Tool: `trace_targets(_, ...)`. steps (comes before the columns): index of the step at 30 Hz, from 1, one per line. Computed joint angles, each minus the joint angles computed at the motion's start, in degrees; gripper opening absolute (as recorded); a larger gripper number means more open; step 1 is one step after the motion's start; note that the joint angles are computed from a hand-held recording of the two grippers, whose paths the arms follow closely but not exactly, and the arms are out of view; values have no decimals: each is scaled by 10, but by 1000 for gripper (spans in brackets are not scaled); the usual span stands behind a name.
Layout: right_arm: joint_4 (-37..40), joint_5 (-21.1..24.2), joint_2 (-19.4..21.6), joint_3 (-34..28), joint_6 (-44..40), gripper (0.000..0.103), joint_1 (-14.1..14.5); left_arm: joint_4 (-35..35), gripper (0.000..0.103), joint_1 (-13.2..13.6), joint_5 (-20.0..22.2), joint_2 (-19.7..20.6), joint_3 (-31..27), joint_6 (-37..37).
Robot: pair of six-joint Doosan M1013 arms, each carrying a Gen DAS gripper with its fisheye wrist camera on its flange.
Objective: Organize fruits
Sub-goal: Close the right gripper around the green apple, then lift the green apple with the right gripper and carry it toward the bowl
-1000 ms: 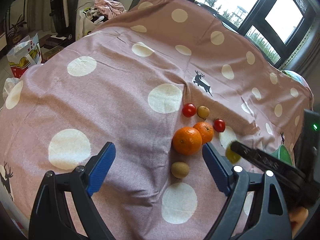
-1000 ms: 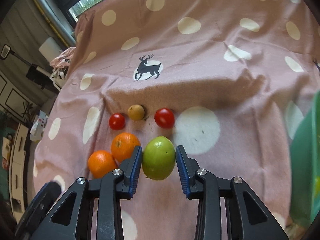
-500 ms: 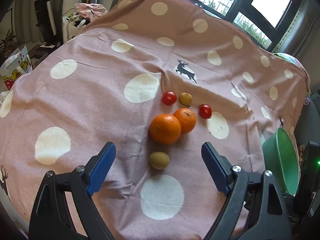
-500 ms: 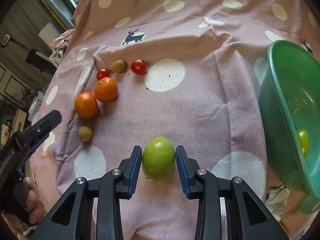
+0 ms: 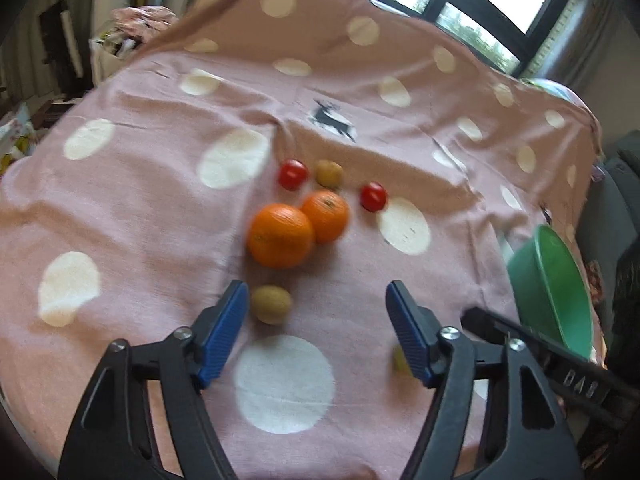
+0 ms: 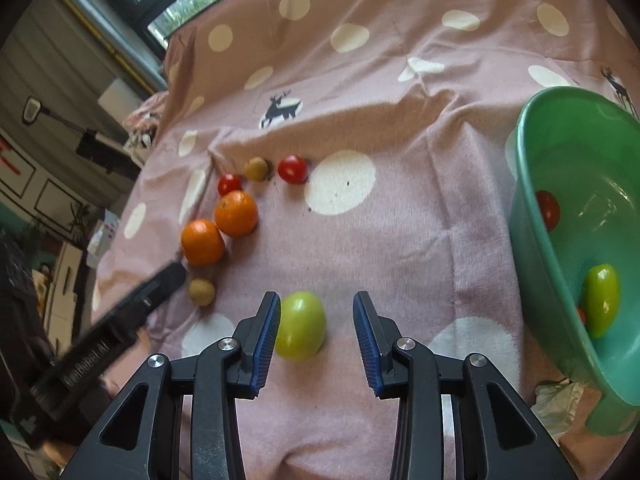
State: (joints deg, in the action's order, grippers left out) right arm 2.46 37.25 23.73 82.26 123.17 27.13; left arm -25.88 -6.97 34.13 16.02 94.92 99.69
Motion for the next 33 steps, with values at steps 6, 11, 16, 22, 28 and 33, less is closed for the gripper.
trace_targets(6, 119, -33, 3, 9, -76, 38, -15, -61, 45, -7, 77, 19, -17, 83)
trace_targets(11, 200, -20, 23, -8, -121, 38, -23, -54, 42, -10, 111, 34, -29, 60)
trace_targets(16, 242, 23, 40, -25, -147, 38, -25, -32, 41, -9, 131, 36, -34, 31)
trace_targets(22, 242, 18, 47, -36, -153, 38, -23, -34, 41, -5, 120, 35, -32, 26)
trace_targets(28, 246, 44, 62, -56, -170, 38, -21, -48, 37, -1, 118, 35, -31, 40)
trace_targets(33, 267, 46, 61, -53, -190, 38, -23, -35, 37, -3, 117, 35, -32, 34)
